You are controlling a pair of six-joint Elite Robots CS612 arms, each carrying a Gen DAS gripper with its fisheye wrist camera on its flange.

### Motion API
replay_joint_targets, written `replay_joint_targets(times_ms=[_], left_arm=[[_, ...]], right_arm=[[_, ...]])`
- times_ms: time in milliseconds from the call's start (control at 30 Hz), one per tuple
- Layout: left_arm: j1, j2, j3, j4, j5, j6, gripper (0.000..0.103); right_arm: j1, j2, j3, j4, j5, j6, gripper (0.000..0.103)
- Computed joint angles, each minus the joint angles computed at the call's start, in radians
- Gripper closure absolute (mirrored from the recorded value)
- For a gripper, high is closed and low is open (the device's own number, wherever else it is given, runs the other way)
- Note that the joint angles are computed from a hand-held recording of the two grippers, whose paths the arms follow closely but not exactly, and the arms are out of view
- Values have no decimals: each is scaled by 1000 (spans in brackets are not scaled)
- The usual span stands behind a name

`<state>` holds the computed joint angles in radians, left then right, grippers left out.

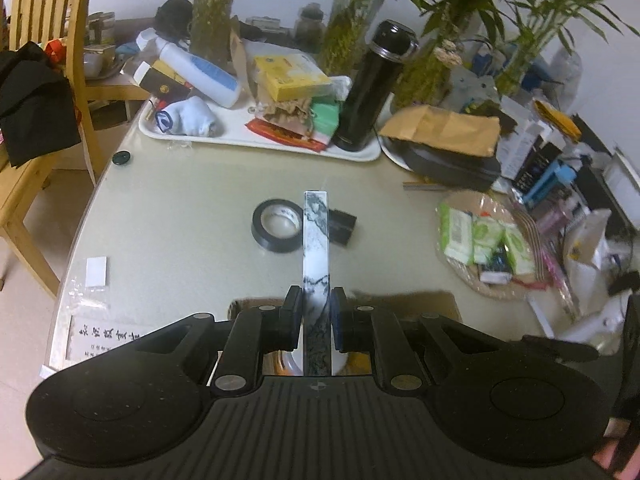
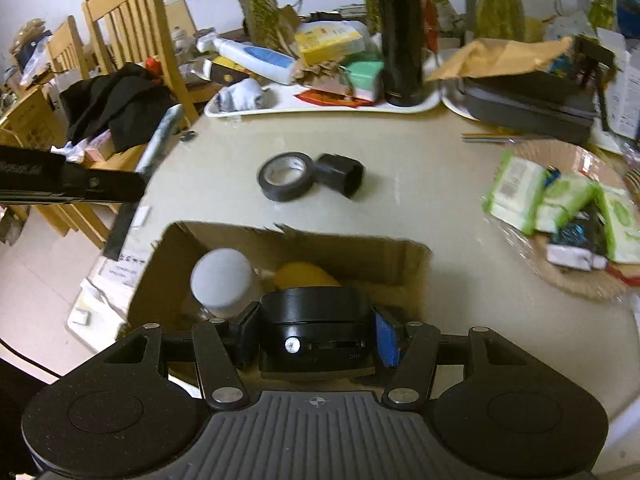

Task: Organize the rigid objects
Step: 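Carry the black cylinder over the box with the right tool while the left tool lifts the strip, then drop the marble strip into the box with the left tool while the right tool releases the cylinder there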

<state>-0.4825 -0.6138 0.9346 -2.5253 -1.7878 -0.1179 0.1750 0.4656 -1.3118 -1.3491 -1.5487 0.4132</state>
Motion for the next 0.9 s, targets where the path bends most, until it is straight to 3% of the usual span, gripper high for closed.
replay_joint_targets(times_ms=[267,500,700,833,900], left_arm=[[8,-23,46,24,-19,47,88],[10,-28,50,119,1,90,88],[2,-26,41,125,50,75,85],[-1,-31,48,85,56,76,58],[-5,-35,56,65,72,90,56]], right_arm=[[-17,7,-35,-12,-8,45,42],[-20,0,-22,-22,27,28,42],[-24,-5,-5,-28,38,25,42],[-26,-2,-13,-21,46,25,42],[-27,-3,-12,-11,47,26,42]])
